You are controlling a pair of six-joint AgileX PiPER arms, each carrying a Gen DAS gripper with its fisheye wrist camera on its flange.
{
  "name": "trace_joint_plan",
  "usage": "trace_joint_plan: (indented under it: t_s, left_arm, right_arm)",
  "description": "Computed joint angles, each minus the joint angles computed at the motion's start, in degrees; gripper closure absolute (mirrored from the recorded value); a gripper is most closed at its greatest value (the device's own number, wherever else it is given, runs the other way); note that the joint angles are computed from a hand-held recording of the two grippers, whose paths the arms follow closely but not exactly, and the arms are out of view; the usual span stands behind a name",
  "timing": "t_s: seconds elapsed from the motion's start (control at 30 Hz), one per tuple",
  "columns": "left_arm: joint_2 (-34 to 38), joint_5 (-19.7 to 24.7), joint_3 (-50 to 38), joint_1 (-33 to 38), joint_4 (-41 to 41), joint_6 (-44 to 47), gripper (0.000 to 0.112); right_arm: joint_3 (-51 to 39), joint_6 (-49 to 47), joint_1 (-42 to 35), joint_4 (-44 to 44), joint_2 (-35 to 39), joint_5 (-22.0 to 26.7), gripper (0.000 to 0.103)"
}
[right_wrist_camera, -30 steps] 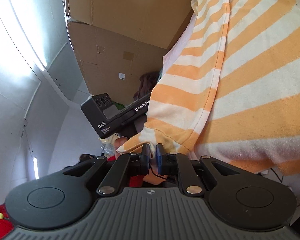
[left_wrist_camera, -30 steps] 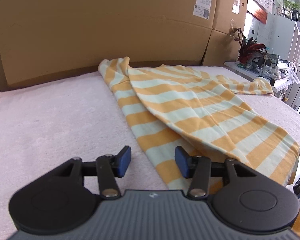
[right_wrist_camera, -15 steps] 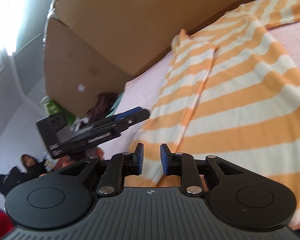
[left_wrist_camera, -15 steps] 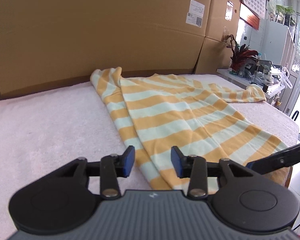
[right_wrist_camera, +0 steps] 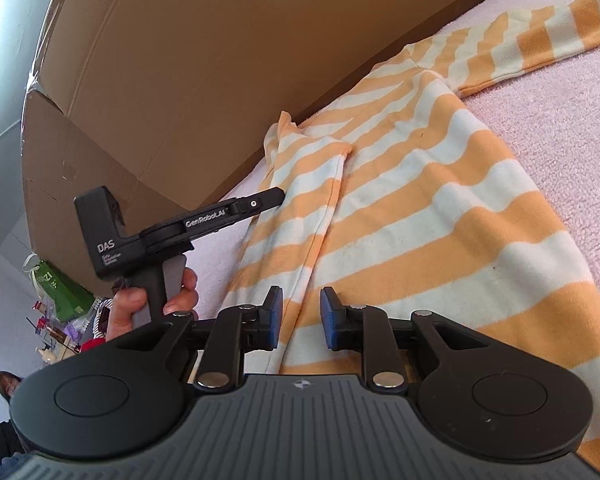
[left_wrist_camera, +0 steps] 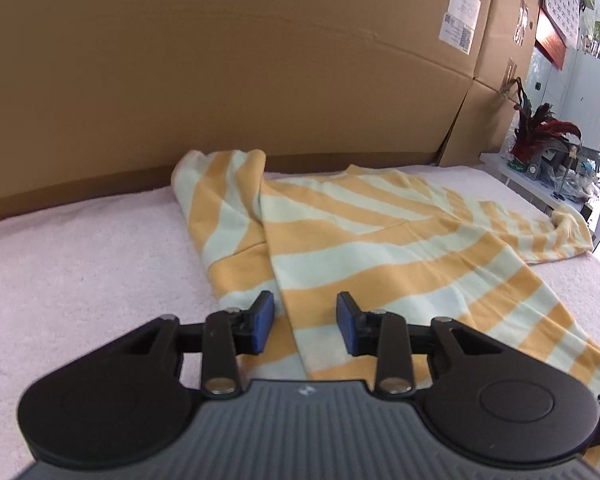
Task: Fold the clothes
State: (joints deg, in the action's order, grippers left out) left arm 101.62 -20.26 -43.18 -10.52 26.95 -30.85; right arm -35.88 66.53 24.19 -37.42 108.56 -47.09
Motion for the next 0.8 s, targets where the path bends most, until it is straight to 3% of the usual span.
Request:
trace_joint_plan:
  t_s: [0.03,0.1,0.2,0.27,0.37,0.53,0.63,0.7,0.8]
  left_arm:
    - [0.22,-0.86,-0.25,0.60,3.55,-3.66,0.083]
    - [0.51,-2.80,-0.04,1.12,5.76,-5.71,0.100]
    - [0.85,-6.09,0.76,1.78,6.36,-6.14,0.112]
    - [0.96,-9.06,2.02,2.26,4.24,-4.15,0.112]
    - [-0.64,-13.72,5.77,1.05,-7.03,6.83,0.112]
    - [-1.58,-13.71,7.69,-1.69,-16.82,17.66,0.112]
    - [-2.66,-18.31,10.26,-0.21,-13.10,14.42,0.112]
    - [-3.16,-20.53,11.60,0.32,-12.98,14.36,0.112]
    - [-2.53,-17.31,10.22,-0.32,-16.16,16.64,0.112]
  right_arm:
    - [0.23,-0.11,-0.26,-0.05,0.09,-0.40,0.087]
    - [0.73,-0.28,-0.79,-0.14,0.19,-1.09,0.092]
    - [0.96,0.06,-1.04,-0.48,0.01,-1.13,0.094]
    - [1.19,-0.03,-0.96,-0.44,-0.36,-0.89,0.094]
    - [0.63,0.67,-0.62,-0.34,-0.50,0.08,0.094]
    - [-3.82,7.83,-1.51,-3.78,0.44,2.96,0.087]
    - [-7.69,8.51,-0.73,-1.70,0.75,7.46,0.080]
    - [-11.22,5.18,0.81,3.30,0.99,13.08,0.078]
    - [-17.98,4.52,1.76,4.84,3.41,19.96,0.078]
